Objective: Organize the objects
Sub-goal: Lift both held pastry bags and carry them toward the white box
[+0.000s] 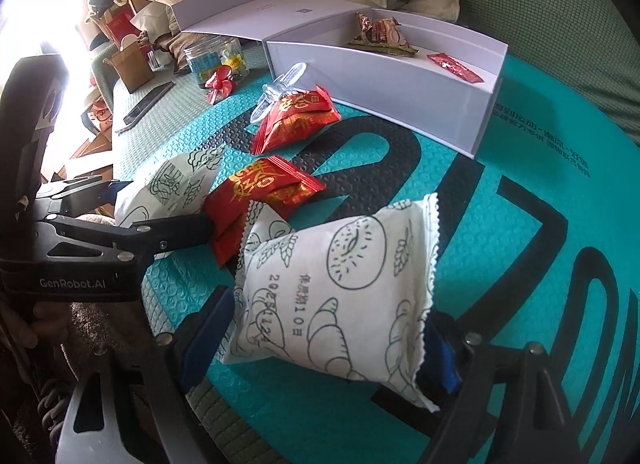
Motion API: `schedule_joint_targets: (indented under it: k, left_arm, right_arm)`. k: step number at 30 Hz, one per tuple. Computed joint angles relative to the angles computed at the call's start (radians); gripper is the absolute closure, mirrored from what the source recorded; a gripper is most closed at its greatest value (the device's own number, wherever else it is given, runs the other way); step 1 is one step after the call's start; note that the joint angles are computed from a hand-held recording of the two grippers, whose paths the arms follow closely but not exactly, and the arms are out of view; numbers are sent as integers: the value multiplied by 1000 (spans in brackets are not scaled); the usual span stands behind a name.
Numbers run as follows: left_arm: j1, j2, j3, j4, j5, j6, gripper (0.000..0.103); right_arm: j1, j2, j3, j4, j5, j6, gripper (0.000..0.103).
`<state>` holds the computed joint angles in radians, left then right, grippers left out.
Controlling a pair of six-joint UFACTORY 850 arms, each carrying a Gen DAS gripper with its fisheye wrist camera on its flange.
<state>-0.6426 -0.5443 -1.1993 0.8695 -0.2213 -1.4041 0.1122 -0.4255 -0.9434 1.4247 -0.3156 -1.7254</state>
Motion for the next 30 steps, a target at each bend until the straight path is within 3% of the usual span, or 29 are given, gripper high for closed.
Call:
schedule_joint_targets:
  k: [3, 9, 12, 15, 24, 28, 30]
  left_arm:
    - [-9, -6, -2, 93, -18, -82, 16]
    - [-29, -17, -14, 152, -75, -126, 15]
    - [-30, -11, -5, 191, -74, -172, 16]
    - [-36, -3, 8, 247, -86, -238, 21]
    - [-41, 17, 37, 328, -98, -333, 35]
    - [-23, -12, 4, 342, -83, -342, 38]
    - [-20, -10, 6, 351, -75, -352, 38]
  right_arm:
    - [15, -1, 6, 38, 31, -31, 9]
    - [44, 5, 37, 363, 108, -370, 7]
    - [37, 6, 39, 366, 95, -375, 8]
    - [37, 9, 45, 431, 96, -442, 12]
    - [34, 9, 40, 376, 81, -414, 20]
    - [34, 16, 48, 441, 76, -473, 35]
    - [31, 14, 46, 411, 70, -444, 36]
